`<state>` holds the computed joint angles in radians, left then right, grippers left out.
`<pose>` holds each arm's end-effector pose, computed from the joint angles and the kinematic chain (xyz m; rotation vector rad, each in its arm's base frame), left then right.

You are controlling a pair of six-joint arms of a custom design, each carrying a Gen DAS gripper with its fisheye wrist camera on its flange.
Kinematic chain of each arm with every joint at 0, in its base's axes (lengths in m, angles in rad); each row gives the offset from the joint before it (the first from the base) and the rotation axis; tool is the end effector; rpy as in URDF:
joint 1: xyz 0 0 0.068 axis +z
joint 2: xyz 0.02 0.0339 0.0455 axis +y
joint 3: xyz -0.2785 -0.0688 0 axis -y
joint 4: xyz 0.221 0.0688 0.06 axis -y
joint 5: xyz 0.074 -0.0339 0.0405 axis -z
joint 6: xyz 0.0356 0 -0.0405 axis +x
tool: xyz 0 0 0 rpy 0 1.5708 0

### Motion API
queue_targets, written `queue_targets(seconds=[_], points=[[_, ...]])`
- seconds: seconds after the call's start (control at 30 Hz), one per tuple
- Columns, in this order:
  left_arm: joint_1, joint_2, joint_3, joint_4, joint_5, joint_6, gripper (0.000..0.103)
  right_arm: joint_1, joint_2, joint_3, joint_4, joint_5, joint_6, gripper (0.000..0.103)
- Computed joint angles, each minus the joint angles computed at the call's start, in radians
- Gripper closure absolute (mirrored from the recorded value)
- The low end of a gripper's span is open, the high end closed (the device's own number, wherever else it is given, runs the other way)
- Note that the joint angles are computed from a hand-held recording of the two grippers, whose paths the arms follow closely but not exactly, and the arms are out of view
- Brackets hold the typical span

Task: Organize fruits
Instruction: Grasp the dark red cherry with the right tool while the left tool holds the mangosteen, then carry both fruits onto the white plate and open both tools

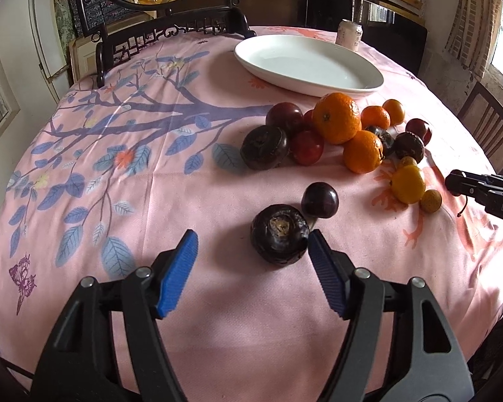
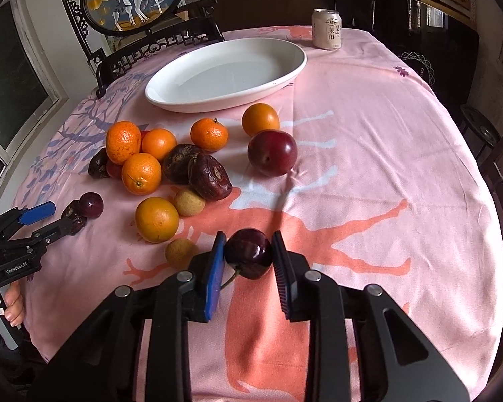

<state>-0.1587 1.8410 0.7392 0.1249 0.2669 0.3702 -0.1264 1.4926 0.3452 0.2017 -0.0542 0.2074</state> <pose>0.3030 -0.0580 0.1221 0.7566 2.3991 -0.2544 0.2064 -0.0243 0.1255 0.3965 2.4860 0.1011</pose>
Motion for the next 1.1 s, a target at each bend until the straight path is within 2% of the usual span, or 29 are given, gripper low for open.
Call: queue_targets(seconds=[0.1,0.13,0.17,0.27,0.4,0.63,0.93,1.1], points=[[-0.021,0.01,-0.012,0.027,-0.013,0.023,0.035,-0.002,-0.019,-0.011,-0.001,-0.011,-0.003,0.073],[-0.029,0.021,-0.009,0.029,-0.021,0.028,0.04,-0.003,-0.024,-0.016,0.0,-0.018,-0.004,0.073],[-0.037,0.037,0.003,0.02,-0.028,0.032,0.053,-0.006,-0.029,-0.019,0.001,-0.025,-0.003,0.073],[-0.049,0.061,0.029,0.009,-0.025,0.037,0.063,-0.002,-0.039,-0.028,0.005,-0.028,0.004,0.073],[-0.041,0.062,0.047,-0.019,-0.003,0.034,0.063,0.0,-0.038,-0.026,0.004,-0.033,0.007,0.073],[0.031,0.002,0.053,-0.099,0.124,0.037,0.063,-0.009,-0.02,-0.021,0.014,-0.058,0.001,0.073],[0.025,-0.089,0.093,-0.145,0.126,0.017,0.063,-0.013,-0.087,-0.011,-0.011,-0.069,-0.03,0.073],[-0.04,-0.088,0.203,-0.201,0.094,-0.001,0.063,-0.017,-0.098,0.089,-0.077,-0.051,-0.082,0.073]])
